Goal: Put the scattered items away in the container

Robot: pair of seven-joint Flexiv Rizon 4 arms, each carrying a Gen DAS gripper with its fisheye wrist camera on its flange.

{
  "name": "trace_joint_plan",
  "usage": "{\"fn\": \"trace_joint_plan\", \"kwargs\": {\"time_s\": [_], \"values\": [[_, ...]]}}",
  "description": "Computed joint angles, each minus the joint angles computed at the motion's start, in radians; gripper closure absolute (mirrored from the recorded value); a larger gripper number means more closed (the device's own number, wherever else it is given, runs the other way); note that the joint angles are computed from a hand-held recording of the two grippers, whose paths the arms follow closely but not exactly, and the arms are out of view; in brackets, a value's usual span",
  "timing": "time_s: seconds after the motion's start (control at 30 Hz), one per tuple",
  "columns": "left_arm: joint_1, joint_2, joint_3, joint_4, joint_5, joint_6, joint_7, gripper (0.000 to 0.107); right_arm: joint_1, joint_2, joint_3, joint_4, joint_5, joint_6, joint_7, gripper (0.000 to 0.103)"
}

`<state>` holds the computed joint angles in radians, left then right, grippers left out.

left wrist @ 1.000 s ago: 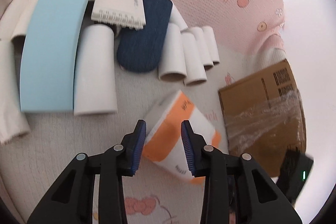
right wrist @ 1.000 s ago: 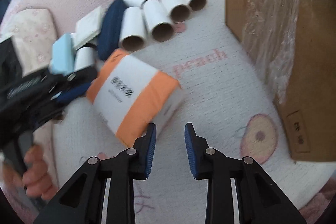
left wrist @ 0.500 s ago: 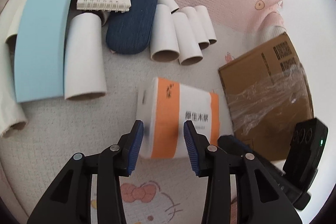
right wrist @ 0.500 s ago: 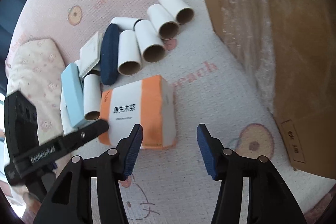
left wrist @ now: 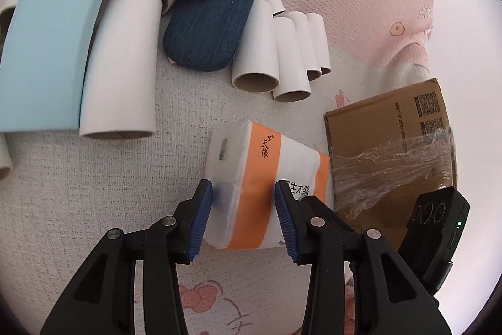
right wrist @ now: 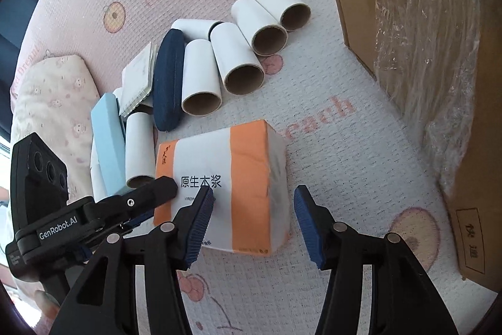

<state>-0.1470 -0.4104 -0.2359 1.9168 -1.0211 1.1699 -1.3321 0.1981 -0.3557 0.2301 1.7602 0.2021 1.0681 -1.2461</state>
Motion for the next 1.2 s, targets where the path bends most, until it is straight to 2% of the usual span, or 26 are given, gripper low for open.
{"fn": "trace_joint_plan", "kwargs": {"time_s": [0.07,0.2,0.4,0.57,0.87,1.2], "values": [[0.003,0.002,-0.007,0.0,-0.009,-0.018,0.016,0.063,-0.004,-0.006,0.008,-0.008,0.012,0.001,-0.012,0.052],[-0.022,0.011,0.019,0.001,0.081,-0.007,-0.015,0.063,0.025,-0.004,-0.013,-0.002,-0.045,0.009,0.005,0.052],[-0.019,0.052,-0.011,0.026,0.013,0.039,0.036,0.063,0.045,0.034,-0.028,0.023,-0.113,0.025,0.041,0.052],[-0.039,0.107,-0.006,0.026,-0.024,0.079,0.086,0.063,0.05,0.084,-0.03,0.033,-0.139,0.056,0.057,0.052],[-0.09,0.197,0.016,0.0,-0.072,0.171,0.203,0.063,0.082,0.183,-0.056,0.052,-0.26,0.144,0.141,0.052],[-0.13,0.263,0.052,-0.041,-0.008,0.204,0.174,0.063,0.088,0.262,-0.058,0.04,-0.346,0.185,0.158,0.052]]}}
